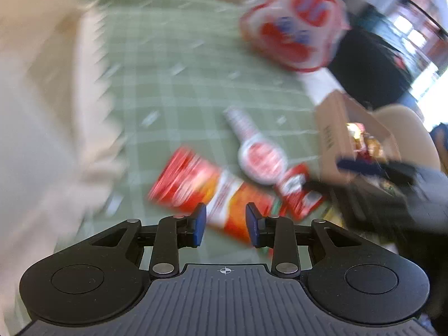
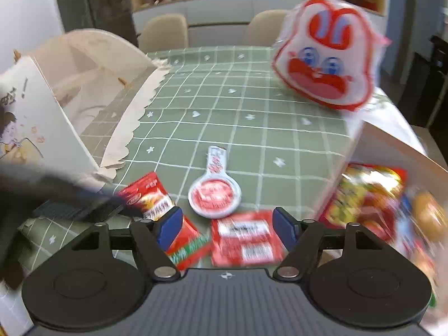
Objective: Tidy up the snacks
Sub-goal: 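Grasp the round red sauce cup with the right tool while the left tool opens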
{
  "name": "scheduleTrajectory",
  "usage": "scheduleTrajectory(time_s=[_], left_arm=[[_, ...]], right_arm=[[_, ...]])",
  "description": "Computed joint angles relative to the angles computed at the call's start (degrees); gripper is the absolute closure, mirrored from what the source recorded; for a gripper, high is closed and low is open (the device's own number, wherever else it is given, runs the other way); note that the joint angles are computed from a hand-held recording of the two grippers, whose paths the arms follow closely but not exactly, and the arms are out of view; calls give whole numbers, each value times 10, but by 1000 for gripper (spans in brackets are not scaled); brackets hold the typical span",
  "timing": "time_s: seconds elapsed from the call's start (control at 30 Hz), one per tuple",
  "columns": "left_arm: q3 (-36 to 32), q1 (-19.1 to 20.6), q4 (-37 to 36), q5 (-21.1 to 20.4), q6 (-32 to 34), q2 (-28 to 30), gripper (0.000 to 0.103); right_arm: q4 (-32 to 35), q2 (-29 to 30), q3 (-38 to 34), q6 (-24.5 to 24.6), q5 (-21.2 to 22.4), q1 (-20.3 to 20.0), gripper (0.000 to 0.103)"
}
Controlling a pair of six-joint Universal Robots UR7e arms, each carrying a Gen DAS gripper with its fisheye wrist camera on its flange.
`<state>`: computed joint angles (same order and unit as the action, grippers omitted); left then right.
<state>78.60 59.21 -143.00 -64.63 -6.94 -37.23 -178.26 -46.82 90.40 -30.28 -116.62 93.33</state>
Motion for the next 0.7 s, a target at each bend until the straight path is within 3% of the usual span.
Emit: scheduleTrajectory(time_s=[0.17, 0.3, 0.37, 0.5, 0.7], left_arm=[[101, 6, -30, -12, -84, -69, 68], [141, 16, -50, -22, -115, -100, 68], [157, 18, -59, -19, -125, -111, 68], [170, 24, -68, -28, -131, -123, 69], [156, 30, -53, -82, -102, -113, 68]], right_arm=[[63, 85, -121, -22, -34, 1, 31], [141, 115, -172, 3, -48, -3, 31], [122, 118, -167, -10, -55, -1, 41], [123, 85, -127, 14, -44, 6, 42], [69, -8, 31, 73, -42, 19, 42]])
